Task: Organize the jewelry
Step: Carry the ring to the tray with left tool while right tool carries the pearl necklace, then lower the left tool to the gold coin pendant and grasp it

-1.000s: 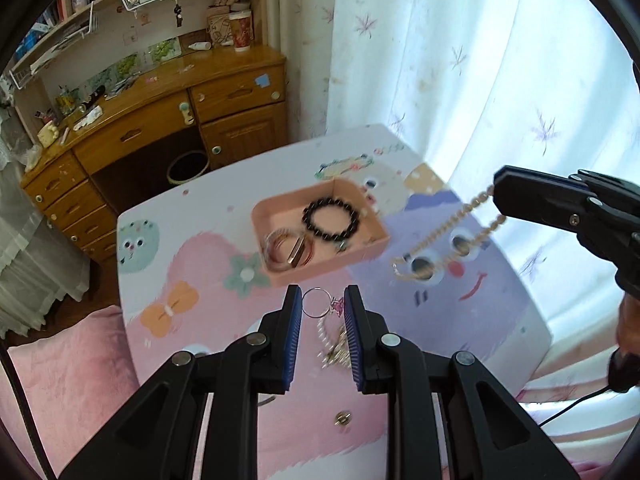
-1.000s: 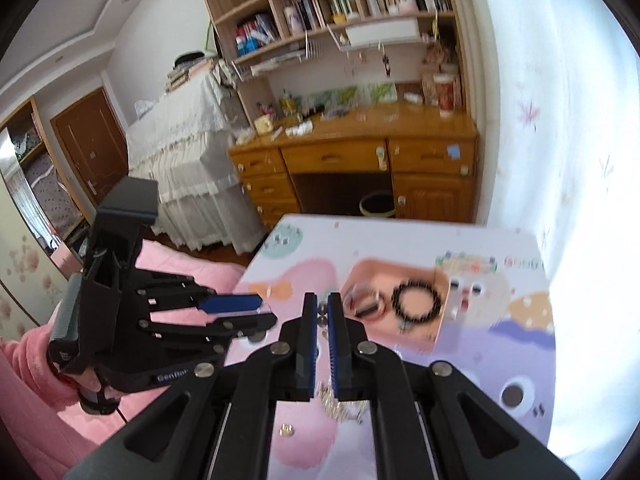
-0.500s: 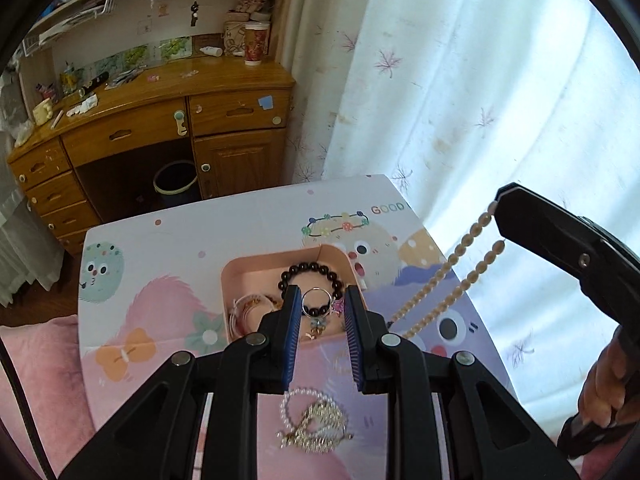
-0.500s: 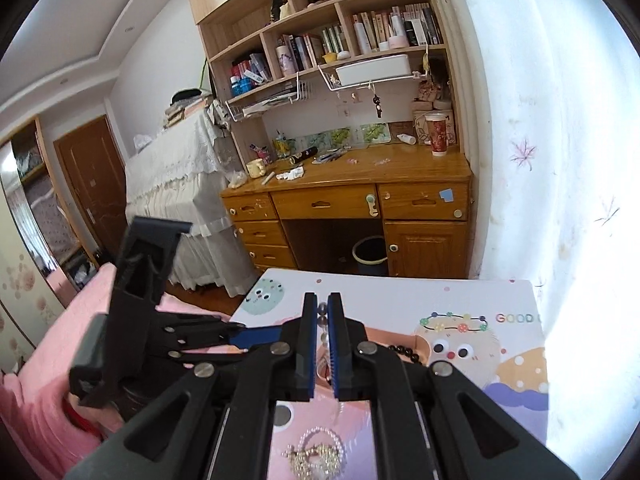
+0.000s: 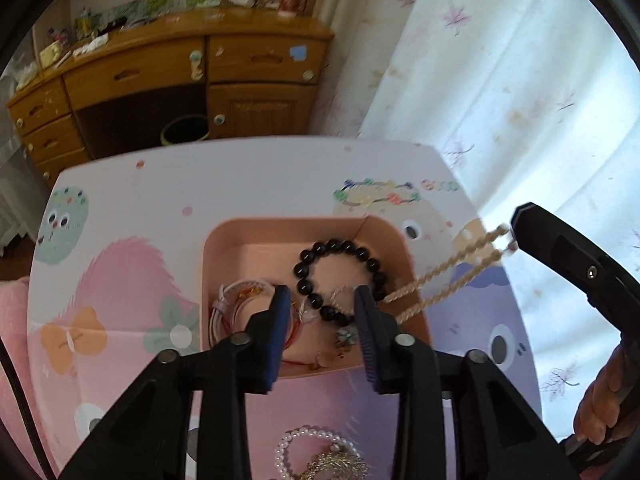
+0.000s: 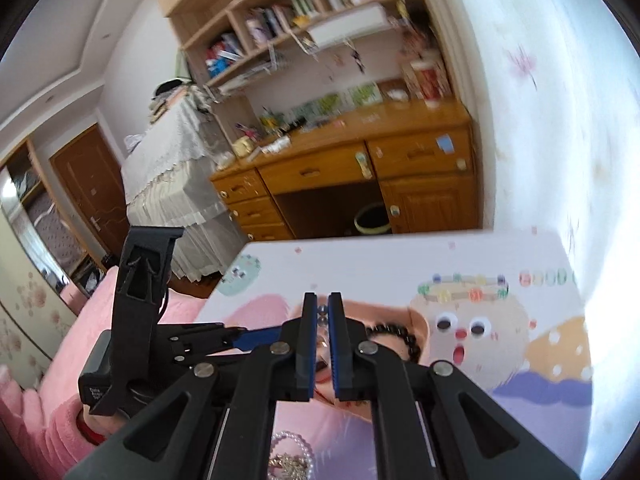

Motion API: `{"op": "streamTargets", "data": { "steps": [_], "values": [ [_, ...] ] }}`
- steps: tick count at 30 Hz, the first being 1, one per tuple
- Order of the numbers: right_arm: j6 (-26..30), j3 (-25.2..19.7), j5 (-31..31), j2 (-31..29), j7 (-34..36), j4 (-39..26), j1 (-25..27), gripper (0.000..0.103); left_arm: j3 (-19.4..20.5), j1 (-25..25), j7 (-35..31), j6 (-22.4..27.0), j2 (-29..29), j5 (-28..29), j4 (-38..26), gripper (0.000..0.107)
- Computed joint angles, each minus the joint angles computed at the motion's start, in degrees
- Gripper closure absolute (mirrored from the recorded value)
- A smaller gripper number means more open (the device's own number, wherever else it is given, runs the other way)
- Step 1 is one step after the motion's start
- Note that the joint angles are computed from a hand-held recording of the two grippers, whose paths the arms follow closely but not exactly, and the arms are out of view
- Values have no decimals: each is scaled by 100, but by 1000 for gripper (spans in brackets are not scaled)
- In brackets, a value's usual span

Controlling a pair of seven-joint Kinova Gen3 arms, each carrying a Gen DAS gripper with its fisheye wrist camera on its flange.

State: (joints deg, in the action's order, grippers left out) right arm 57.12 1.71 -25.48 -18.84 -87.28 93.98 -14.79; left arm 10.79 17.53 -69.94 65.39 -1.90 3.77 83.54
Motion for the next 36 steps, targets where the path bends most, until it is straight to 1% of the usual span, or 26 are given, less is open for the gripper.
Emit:
{"op": "streamTargets", "data": {
  "steps": [1, 2, 3, 4, 5, 9, 10, 11, 12, 13, 16, 18, 20, 22, 24, 25, 27, 28, 32, 36],
  "values": [
    [15, 11, 7, 3, -44, 50, 26, 94, -12, -9, 13, 2, 18, 32, 37, 67],
    [29, 21, 17, 12, -72, 79, 48, 88, -28, -21, 41, 0, 35, 66, 81, 63],
    [33, 30, 25, 14, -104, 116, 73, 85, -30, -25, 70, -12, 33, 51, 117, 56],
    [18, 41, 18, 2, -127, 163, 92, 78, -23, -22, 101, -9, 36, 12, 141, 54],
    [20, 62, 0, -3, -145, 189, 103, 73, -19, -17, 106, 5, 36, -14, 153, 54],
    [96, 99, -53, 10, -260, 216, 155, 69, -16, -13, 128, 132, 33, -133, 118, 53],
    [143, 71, -11, 5, -297, 199, 175, 67, -35, -28, 109, 155, 13, -112, 109, 52],
    [190, 23, 50, 0, -354, 172, 199, 63, -71, -58, 58, 146, -32, -42, 133, 51],
    [249, -34, 120, -14, -424, 145, 221, 61, -113, -100, -13, 165, -72, 34, 131, 46],
    [287, -57, 149, -16, -460, 122, 221, 56, -138, -135, -41, 142, -131, 76, 168, 42],
    [479, -167, 269, -70, -647, 88, 233, 46, -181, -226, -175, 181, -277, 140, 209, 39],
    [596, -271, 394, -99, -823, 70, 258, 43, -205, -289, -265, 225, -359, 168, 244, 38],
    [747, -378, 512, -126, -1012, 61, 266, 38, -164, -344, -176, 343, -409, 17, 237, 32],
    [920, -498, 677, -146, -1111, 59, 236, 35, -160, -389, -160, 445, -467, -67, 246, 30],
    [1069, -608, 838, -170, -1132, 68, 183, 35, -136, -425, -159, 550, -560, -207, 292, 28],
    [1205, -751, 1015, -179, -1168, 55, 169, 35, -124, -439, -173, 592, -614, -274, 327, 25],
    [1350, -967, 1272, -209, -1243, 63, 131, 35, -154, -472, -307, 669, -726, -304, 412, 23],
    [1423, -1108, 1411, -262, -1280, 108, 97, 35, -182, -489, -407, 733, -784, -290, 459, 23],
    [1580, -1429, 1649, -434, -1438, 282, -52, 35, -269, -559, -774, 951, -1027, -174, 705, 22],
    [1618, -1740, 1791, -651, -1510, 508, -240, 33, -398, -634, -1086, 1219, -1265, 106, 1014, 20]
  ]
}}
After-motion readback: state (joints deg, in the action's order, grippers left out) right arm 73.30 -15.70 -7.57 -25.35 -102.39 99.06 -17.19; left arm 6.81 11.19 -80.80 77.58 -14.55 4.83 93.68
